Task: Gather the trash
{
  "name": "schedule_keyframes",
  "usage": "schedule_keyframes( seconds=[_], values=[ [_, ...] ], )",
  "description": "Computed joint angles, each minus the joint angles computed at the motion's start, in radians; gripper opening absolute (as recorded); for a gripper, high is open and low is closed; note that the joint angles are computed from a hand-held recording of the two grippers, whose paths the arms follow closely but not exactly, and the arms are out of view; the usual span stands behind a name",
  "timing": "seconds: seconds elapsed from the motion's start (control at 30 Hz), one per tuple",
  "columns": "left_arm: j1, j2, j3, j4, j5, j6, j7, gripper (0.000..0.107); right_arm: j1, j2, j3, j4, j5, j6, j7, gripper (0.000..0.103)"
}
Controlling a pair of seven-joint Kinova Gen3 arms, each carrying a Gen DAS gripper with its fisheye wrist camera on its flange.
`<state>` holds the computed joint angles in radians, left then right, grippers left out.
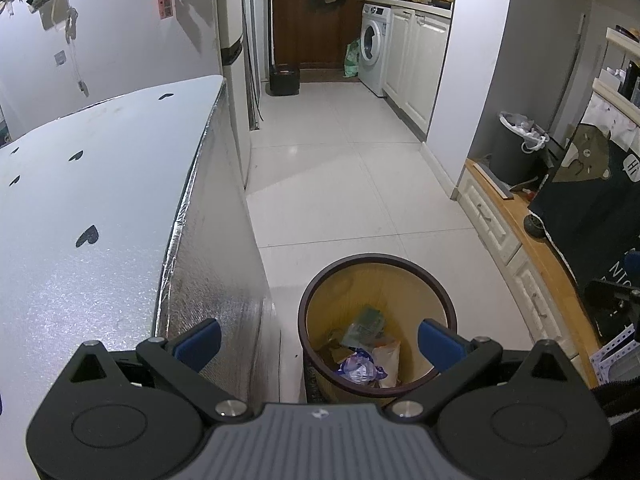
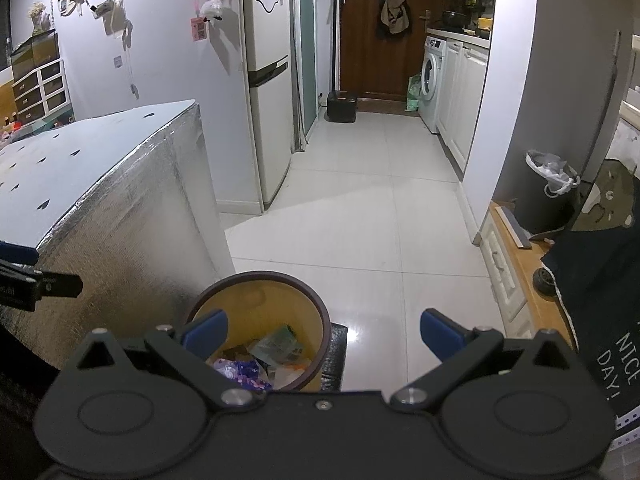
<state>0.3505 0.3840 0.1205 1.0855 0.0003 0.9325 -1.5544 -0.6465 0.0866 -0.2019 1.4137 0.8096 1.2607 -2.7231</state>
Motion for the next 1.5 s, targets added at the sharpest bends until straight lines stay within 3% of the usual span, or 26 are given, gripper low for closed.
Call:
schedule_keyframes(
  seconds=[1.5],
  values=[
    [0.011, 0.001, 0.0, 0.002, -0.008, 0.001, 0.018, 0.103, 0.029, -0.008, 0.004, 0.008, -0.027, -0.036, 0.033, 0.103]
  ],
)
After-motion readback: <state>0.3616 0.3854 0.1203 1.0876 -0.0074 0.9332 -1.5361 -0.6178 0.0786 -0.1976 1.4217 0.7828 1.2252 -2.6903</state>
